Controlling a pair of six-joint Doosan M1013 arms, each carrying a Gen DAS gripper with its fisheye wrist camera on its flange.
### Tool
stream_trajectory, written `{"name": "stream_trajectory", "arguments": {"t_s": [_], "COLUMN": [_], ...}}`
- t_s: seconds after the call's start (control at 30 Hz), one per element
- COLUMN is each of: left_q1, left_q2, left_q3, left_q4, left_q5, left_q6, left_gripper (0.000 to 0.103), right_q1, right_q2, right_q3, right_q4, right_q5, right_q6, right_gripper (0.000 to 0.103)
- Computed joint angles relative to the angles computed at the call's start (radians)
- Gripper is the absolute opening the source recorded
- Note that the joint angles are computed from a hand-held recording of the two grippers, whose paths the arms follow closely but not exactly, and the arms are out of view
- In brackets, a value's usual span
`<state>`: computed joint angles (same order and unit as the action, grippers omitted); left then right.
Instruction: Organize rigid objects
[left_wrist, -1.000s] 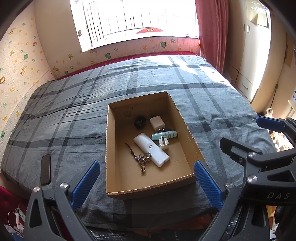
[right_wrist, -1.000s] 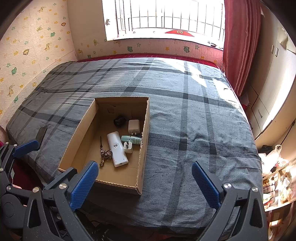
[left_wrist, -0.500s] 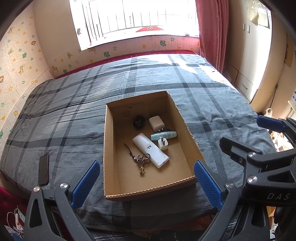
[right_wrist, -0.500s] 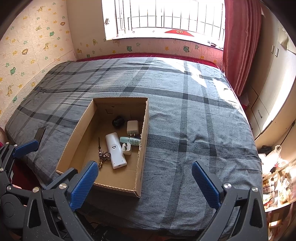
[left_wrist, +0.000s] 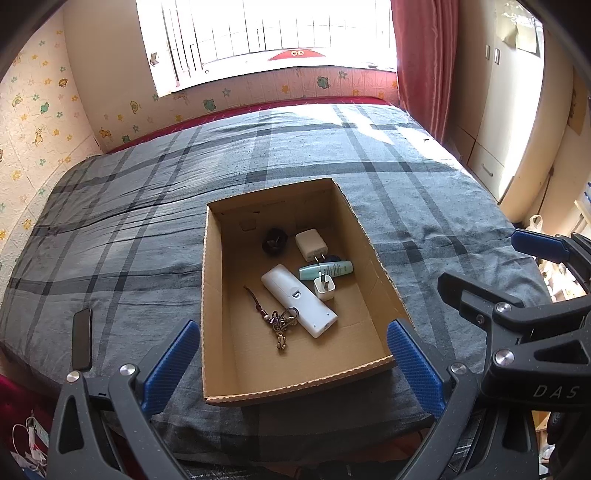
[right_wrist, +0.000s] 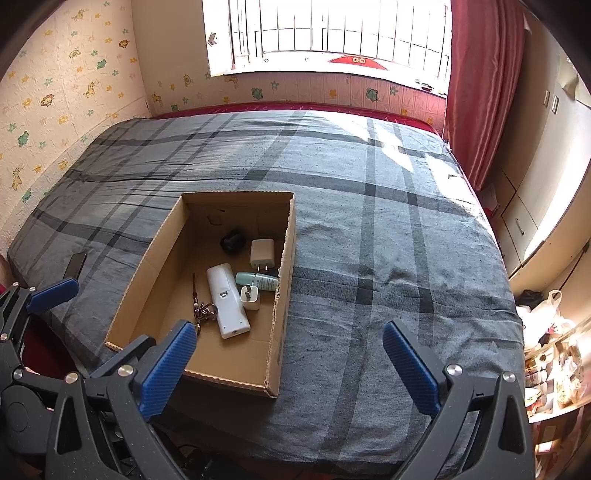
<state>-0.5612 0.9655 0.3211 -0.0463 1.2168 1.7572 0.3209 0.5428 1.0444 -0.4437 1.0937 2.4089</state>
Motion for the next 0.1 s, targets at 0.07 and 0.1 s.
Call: {"name": "stream_trajectory", "arguments": {"t_s": [0.07, 0.1], "left_q1": [0.000, 0.001], "left_q2": [0.009, 0.018], "left_q3": [-0.015, -0.030], "left_q4": [-0.001, -0.002], "left_q5": [0.007, 0.016], "left_q6": [0.001, 0.001], "left_gripper": [0.103, 0.103], "right_q1": [-0.001, -0.003], "right_q2": [0.005, 0.008], "right_q3": [-0.005, -0.008], "right_q4": [0.001, 0.002], "right_q5": [0.003, 0.006], "right_q6": [-0.003, -0.007], "right_gripper": [0.103, 0.103]}}
